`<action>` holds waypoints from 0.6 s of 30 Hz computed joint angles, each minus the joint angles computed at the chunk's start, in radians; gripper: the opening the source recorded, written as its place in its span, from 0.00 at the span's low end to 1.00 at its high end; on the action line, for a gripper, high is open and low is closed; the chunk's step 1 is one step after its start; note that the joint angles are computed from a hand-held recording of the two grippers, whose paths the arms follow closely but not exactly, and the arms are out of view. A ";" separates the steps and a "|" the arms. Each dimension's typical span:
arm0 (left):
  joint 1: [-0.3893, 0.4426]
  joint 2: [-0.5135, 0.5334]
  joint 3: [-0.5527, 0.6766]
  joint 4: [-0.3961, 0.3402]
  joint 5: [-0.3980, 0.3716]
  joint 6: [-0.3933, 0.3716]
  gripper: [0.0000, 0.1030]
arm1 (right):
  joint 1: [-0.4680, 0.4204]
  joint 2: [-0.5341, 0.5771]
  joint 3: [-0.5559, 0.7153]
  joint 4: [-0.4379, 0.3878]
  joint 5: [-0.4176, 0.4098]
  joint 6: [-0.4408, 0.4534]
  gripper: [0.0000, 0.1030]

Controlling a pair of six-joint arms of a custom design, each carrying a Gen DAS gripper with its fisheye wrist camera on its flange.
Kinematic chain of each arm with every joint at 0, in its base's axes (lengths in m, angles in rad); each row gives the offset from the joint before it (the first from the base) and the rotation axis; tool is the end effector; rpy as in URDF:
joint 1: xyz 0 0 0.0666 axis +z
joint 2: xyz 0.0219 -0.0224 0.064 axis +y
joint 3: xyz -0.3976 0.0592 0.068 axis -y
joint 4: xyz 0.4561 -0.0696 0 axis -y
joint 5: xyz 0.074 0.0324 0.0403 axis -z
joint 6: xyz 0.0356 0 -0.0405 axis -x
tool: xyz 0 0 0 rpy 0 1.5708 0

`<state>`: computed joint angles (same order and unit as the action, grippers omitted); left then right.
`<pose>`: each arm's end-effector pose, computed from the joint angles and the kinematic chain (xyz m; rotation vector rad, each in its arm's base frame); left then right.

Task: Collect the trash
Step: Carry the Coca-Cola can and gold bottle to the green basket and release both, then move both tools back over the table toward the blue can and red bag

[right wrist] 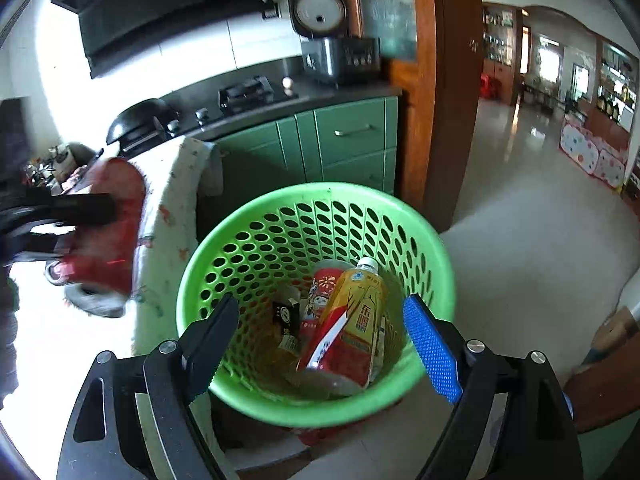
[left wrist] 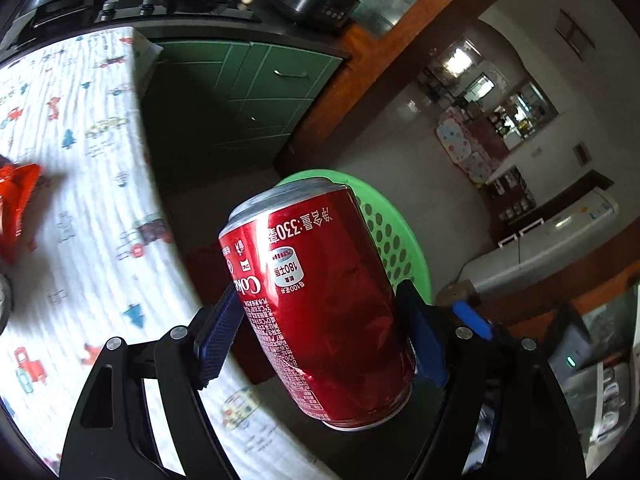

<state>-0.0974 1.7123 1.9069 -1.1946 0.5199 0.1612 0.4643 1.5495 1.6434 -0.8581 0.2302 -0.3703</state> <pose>0.6445 -0.0811 0.5145 0.1171 2.5456 -0.7662 0.5527 0.2672 0.4970 0.0053 2.3151 0.1555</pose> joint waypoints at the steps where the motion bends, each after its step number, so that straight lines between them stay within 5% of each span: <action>1: -0.009 0.012 0.008 0.000 -0.004 -0.001 0.73 | 0.002 -0.017 -0.018 0.013 -0.011 -0.004 0.79; 9: -0.053 0.104 0.064 -0.018 -0.019 -0.001 0.75 | 0.022 -0.087 -0.099 0.046 -0.029 -0.022 0.79; 18: -0.045 0.088 0.027 0.005 0.004 -0.002 0.80 | 0.031 -0.104 -0.123 0.035 -0.028 -0.034 0.79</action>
<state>-0.1425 1.8004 1.9340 -1.1895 0.5241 0.1587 0.4957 1.4451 1.5207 -0.8227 0.2018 -0.4047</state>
